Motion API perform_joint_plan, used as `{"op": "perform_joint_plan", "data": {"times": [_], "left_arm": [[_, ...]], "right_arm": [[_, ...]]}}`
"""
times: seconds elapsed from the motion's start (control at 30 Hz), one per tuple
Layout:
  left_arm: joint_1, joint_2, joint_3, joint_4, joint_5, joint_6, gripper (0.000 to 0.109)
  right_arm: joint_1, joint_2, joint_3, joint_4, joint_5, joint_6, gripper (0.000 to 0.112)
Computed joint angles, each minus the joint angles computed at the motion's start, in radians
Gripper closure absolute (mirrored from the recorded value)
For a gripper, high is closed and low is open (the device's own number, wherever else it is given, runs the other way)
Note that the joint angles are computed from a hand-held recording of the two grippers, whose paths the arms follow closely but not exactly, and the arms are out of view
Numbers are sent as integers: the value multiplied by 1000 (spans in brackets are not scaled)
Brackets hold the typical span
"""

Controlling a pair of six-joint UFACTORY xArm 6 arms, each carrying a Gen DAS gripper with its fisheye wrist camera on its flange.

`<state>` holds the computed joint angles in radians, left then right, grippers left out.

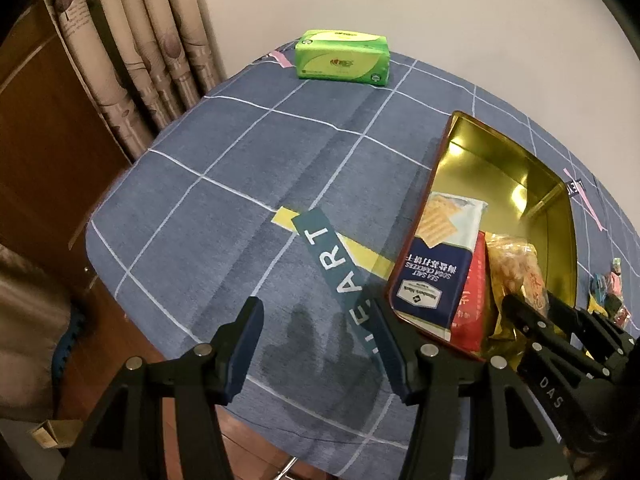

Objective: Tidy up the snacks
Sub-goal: 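Carry the orange twist-snack bag over the tin, lower it, open the right gripper, then move the right gripper back to the pile and grasp another twist-snack bag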

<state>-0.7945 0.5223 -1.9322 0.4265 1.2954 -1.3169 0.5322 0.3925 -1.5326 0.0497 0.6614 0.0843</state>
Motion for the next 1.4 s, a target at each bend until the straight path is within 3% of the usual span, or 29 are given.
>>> {"op": "perform_joint_plan", "data": {"times": [0.23,0.5,1.03,1.4], "left_arm": [[-2,10,-15,-1,9,7,52],[-8,21,-32,6,22,12,52],[-12,25,-43,24,41,19,52],[-21,47,-78,40,66,43,52]], "right_arm": [[3,-2,1,-12,2,-13,76],[6,-25,18,10,-5,-39,63],[0,-160,145,52,-73,-100,57],[-132,-320,330,15,-114,-119,54]]}}
